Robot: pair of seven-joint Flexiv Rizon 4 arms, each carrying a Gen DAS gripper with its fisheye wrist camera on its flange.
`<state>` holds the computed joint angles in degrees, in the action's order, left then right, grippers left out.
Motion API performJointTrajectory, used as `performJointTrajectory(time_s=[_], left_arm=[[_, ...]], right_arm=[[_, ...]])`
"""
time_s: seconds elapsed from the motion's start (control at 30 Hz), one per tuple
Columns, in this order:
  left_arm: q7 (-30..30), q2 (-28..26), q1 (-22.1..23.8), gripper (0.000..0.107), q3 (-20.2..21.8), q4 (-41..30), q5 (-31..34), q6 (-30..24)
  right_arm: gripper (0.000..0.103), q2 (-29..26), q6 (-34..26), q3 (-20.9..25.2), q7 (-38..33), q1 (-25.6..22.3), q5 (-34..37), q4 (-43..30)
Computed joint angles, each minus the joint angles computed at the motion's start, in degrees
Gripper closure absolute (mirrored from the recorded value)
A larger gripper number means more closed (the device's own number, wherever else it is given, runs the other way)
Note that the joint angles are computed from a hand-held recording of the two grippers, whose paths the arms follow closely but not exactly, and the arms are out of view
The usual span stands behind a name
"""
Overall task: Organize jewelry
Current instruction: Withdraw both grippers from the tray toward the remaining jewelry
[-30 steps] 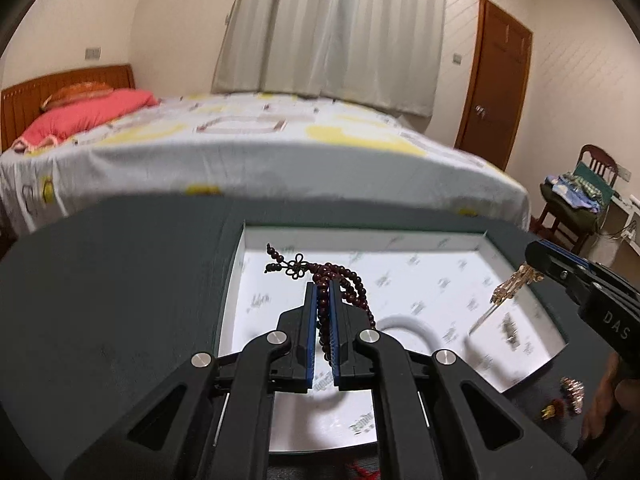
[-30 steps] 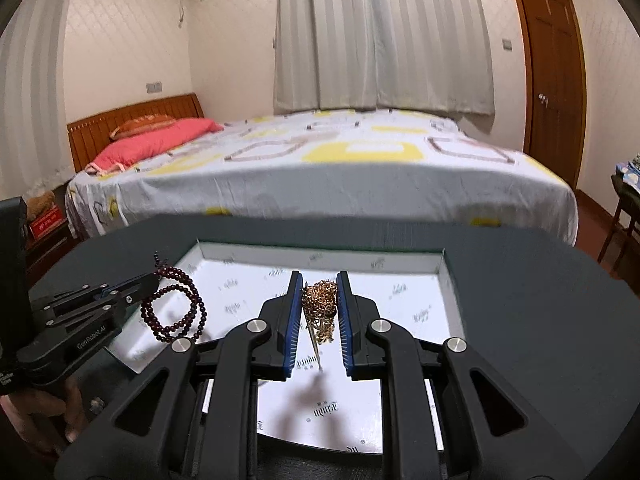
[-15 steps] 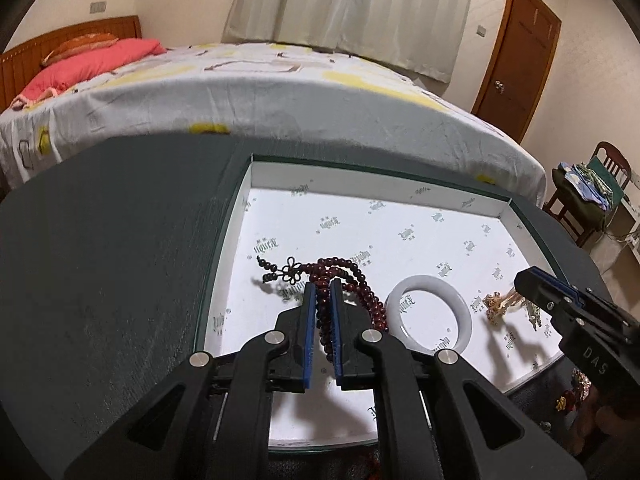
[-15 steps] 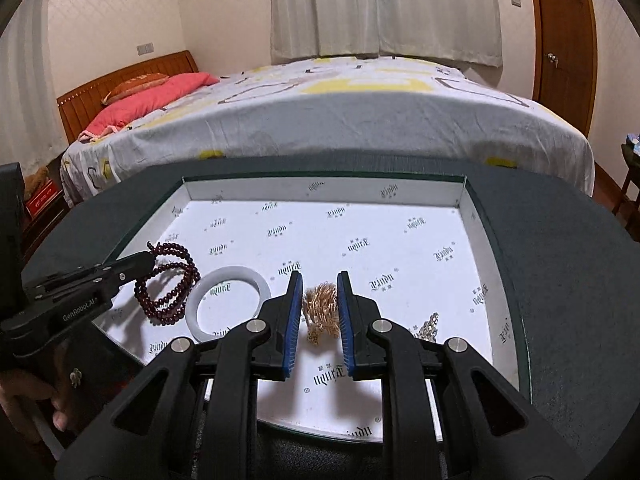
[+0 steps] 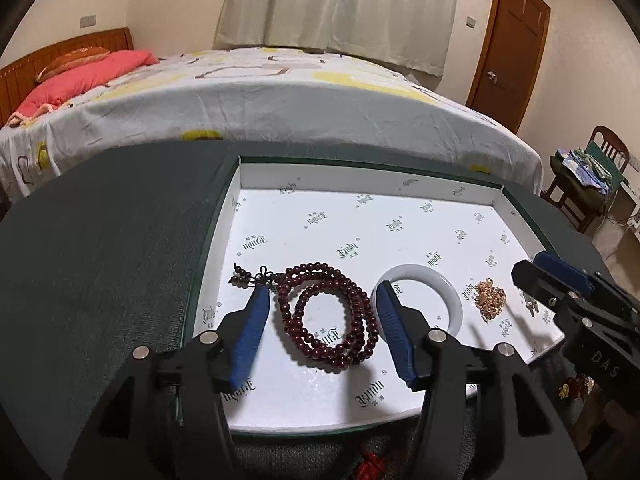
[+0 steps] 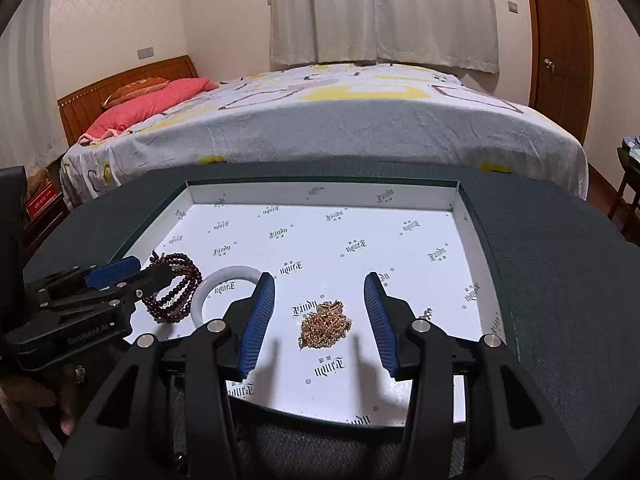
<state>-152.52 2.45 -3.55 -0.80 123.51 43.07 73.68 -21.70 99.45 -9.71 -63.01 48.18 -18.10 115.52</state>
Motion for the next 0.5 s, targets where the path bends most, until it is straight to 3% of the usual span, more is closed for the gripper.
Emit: performJointTrajectory(time_s=[0.3,0.5], left_arm=[[-8.19,4.59,0.30,0.042,-2.70,0.65,6.20,-2.50],[-15.67,10.63,1.16,0.036,-8.13,1.77,12.13,-9.00]], right_arm=[[0.057,3.91,3.19,-7.60,-2.01,7.83,4.82,4.72],[0.057,8.43,3.94,-13.69,-5.29,15.38,9.55,9.79]])
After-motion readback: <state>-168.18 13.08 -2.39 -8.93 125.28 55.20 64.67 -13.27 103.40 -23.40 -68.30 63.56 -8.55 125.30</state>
